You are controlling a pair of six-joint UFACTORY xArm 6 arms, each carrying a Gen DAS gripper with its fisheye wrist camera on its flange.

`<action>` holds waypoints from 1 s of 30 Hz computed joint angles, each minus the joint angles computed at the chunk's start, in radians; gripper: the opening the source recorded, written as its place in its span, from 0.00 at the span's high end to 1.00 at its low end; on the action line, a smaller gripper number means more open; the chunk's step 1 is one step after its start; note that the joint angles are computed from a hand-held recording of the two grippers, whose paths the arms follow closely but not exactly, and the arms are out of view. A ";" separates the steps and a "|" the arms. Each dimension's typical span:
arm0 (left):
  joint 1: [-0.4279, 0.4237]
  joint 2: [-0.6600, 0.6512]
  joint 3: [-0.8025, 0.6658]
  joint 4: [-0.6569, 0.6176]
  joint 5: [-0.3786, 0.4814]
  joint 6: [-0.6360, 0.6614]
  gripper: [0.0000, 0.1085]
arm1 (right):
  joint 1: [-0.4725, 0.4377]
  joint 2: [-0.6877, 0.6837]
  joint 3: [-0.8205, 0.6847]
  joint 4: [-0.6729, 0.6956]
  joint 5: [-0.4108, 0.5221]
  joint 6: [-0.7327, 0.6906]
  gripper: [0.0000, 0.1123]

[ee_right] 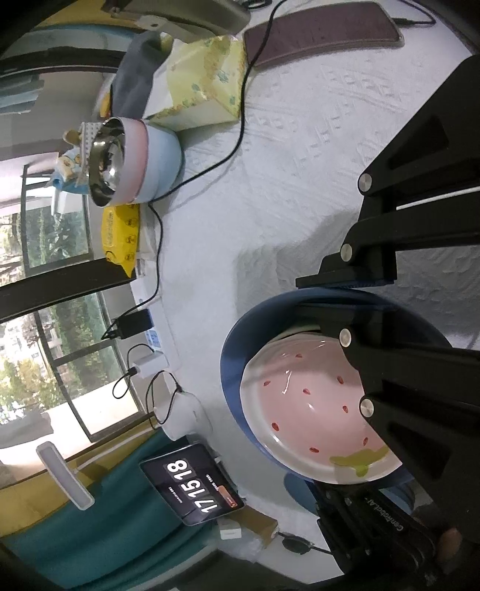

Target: Organize plates and bowls

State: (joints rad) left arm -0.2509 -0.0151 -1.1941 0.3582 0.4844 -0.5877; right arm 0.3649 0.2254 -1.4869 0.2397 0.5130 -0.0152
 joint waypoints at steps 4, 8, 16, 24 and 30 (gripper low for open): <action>-0.003 -0.011 0.000 0.012 -0.003 -0.008 0.93 | 0.001 -0.011 0.005 -0.010 -0.007 0.007 0.93; -0.002 -0.024 0.006 0.015 -0.008 -0.009 0.93 | 0.001 -0.021 0.005 -0.019 -0.009 0.013 0.93; 0.008 -0.057 0.019 0.044 -0.022 -0.027 0.93 | 0.014 -0.034 -0.006 -0.052 -0.014 0.033 0.93; 0.001 -0.098 0.020 0.142 -0.075 -0.035 0.97 | 0.076 0.004 -0.086 -0.147 0.019 0.085 0.88; 0.055 -0.086 0.047 0.062 -0.048 0.022 0.97 | 0.031 0.038 -0.107 -0.240 0.038 0.207 0.92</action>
State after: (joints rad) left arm -0.1958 -0.1009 -1.1471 0.4202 0.4359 -0.5661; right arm 0.3958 0.2633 -1.5935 -0.0003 0.5508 0.1915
